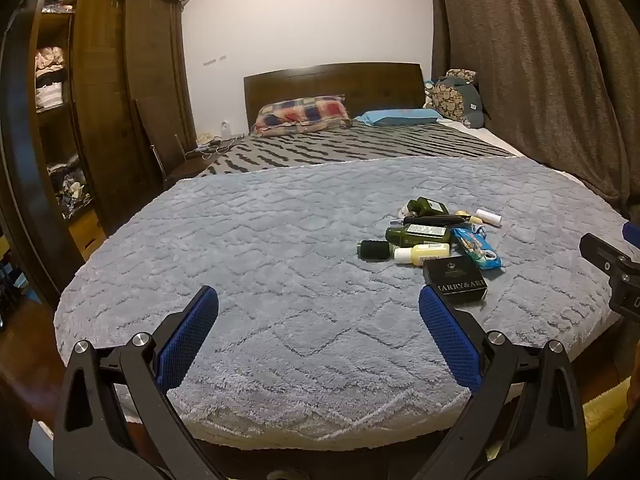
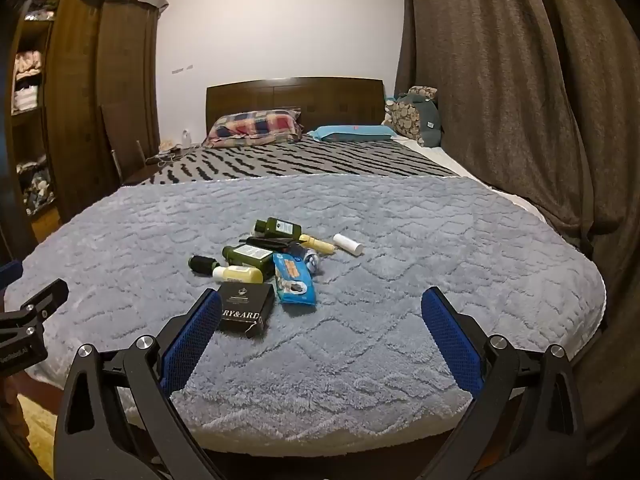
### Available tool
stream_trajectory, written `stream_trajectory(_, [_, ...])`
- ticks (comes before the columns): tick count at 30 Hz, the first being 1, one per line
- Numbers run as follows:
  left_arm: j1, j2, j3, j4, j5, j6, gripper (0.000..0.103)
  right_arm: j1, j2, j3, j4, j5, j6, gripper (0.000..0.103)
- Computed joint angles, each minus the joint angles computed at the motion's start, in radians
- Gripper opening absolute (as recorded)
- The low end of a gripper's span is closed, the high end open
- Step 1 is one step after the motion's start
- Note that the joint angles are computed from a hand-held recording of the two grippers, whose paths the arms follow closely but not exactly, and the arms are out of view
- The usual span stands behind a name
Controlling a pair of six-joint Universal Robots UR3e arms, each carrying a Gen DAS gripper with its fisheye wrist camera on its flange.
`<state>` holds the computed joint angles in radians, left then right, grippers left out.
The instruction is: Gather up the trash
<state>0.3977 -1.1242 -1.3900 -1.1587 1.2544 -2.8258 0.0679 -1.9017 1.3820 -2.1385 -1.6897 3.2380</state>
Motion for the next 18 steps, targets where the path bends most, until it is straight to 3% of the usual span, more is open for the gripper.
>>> stream_trajectory(18, [0.019, 0.015, -0.026, 0.005, -0.028, 0.002, 0.095, 0.002, -0.001, -0.005, 0.002, 0.001, 0.006, 0.1])
